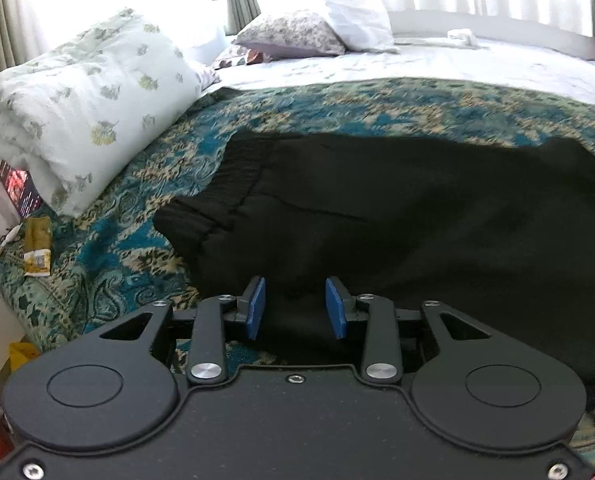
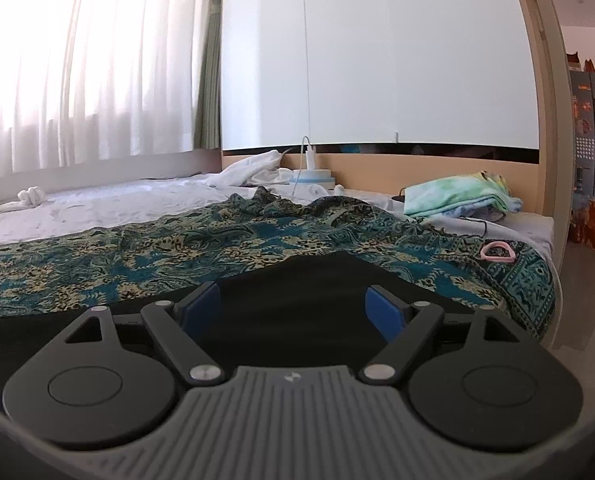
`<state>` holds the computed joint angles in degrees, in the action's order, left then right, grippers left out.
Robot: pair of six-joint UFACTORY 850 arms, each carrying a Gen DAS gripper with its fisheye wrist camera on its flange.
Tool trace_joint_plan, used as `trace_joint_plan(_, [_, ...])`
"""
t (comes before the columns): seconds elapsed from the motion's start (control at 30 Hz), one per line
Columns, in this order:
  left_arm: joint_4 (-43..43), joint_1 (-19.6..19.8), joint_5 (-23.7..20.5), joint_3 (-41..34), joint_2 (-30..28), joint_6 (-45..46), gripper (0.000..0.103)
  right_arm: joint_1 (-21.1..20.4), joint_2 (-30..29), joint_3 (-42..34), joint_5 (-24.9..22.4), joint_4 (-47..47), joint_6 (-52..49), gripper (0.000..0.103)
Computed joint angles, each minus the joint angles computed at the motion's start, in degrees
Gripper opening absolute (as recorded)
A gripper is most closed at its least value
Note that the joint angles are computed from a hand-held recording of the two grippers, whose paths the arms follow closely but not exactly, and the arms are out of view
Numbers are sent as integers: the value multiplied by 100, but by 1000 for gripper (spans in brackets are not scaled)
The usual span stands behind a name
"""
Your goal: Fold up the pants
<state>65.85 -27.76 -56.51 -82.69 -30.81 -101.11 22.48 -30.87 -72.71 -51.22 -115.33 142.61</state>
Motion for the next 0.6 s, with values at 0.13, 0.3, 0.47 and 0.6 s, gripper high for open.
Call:
trace_joint_plan(0.13, [718, -213, 187, -160, -39, -114, 32, 24, 34, 55, -143, -84, 195, 90])
trace_joint_plan(0.3, [1350, -383, 1316, -877, -475, 308, 34, 86, 47, 80, -769, 396, 641, 90])
trace_joint_plan(0.47, [1105, -484, 2051, -1955, -1152, 1211, 33, 182, -33, -60, -1614, 1613, 640, 91])
trace_joint_plan(0.6, [464, -578, 1954, -2527, -1531, 2003, 33, 37, 187, 154, -1177, 2076, 1172, 91])
